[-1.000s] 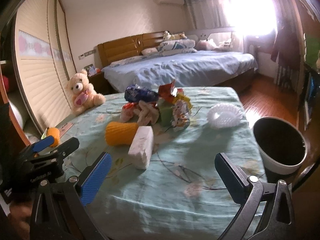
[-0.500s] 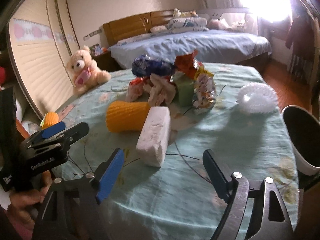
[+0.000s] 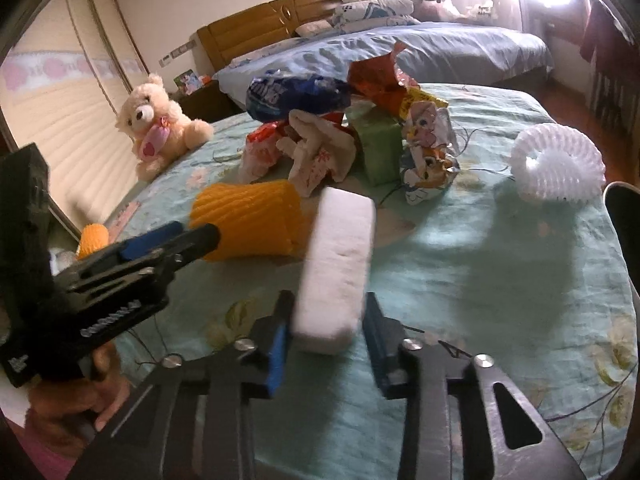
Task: Collect trash
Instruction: 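Grasp the orange mesh sleeve with left tool while right tool grasps the white foam block, then carry both items over the bin and open both tools to drop them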
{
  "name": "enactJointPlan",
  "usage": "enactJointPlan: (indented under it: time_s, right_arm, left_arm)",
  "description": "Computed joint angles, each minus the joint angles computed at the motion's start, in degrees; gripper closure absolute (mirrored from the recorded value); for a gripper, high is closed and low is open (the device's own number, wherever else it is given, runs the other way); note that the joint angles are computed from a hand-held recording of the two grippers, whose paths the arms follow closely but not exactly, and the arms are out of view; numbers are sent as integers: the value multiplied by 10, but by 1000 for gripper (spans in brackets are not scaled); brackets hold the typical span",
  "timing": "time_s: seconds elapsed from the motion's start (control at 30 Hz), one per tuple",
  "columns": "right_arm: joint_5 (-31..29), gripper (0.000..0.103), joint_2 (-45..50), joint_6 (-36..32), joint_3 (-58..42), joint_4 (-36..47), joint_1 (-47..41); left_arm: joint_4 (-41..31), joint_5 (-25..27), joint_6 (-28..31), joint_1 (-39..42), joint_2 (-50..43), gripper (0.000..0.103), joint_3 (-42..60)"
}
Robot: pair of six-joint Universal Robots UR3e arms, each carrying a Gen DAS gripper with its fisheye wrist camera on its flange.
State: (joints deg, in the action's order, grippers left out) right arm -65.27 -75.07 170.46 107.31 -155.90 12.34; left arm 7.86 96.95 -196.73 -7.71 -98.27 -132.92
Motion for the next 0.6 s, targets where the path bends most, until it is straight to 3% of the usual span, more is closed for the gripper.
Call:
enactJointPlan:
  time_s: [0.2, 0.6]
  right_arm:
    - [17, 74, -45, -10, 37, -8, -44]
    - [47, 74, -134, -45, 99, 25, -154]
  left_arm:
    - [-7, 7, -11, -33, -14, 86, 16]
    - [-40, 21, -42, -113, -46, 90, 102]
